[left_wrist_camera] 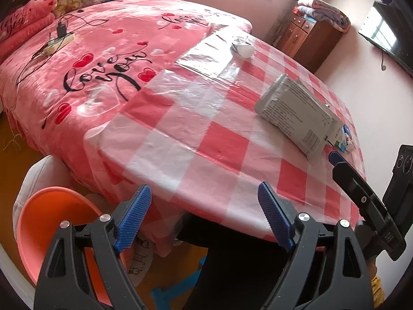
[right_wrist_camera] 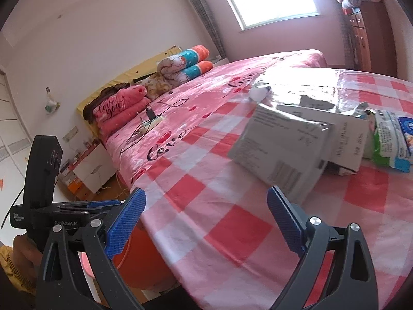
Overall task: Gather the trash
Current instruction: 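Move both tools back to the trash on the bed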
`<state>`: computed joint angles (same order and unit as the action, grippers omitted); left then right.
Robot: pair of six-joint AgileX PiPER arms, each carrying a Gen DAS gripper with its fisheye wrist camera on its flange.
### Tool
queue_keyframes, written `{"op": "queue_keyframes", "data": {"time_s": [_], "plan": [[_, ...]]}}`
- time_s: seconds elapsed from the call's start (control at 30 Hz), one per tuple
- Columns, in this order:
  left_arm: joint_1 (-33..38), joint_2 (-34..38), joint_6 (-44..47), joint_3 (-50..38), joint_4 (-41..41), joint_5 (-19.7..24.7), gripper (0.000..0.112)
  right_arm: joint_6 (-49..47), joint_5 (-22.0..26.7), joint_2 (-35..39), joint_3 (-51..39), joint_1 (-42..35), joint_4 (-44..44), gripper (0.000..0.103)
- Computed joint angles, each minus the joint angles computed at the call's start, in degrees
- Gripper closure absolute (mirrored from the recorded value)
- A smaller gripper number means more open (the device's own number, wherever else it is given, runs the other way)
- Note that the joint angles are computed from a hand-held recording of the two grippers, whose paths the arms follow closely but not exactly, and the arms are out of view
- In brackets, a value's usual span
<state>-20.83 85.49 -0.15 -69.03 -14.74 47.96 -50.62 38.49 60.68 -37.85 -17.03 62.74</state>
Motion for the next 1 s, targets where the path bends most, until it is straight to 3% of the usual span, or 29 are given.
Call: {"op": "queue_keyframes", "data": {"time_s": [0.43, 1.0], "plan": [[-6.60, 4.22, -4.10, -5.02, 1.38, 0.88, 0.027, -7.05, 5.27, -0.84, 1.04, -12.73, 3.79, 0.009], [-14.00, 15.82, -7.66, -18.03, -3.48, 2.16, 0.027, -13.33, 14.92, 5.63, -1.78, -33.53, 7.21, 0.009]]}}
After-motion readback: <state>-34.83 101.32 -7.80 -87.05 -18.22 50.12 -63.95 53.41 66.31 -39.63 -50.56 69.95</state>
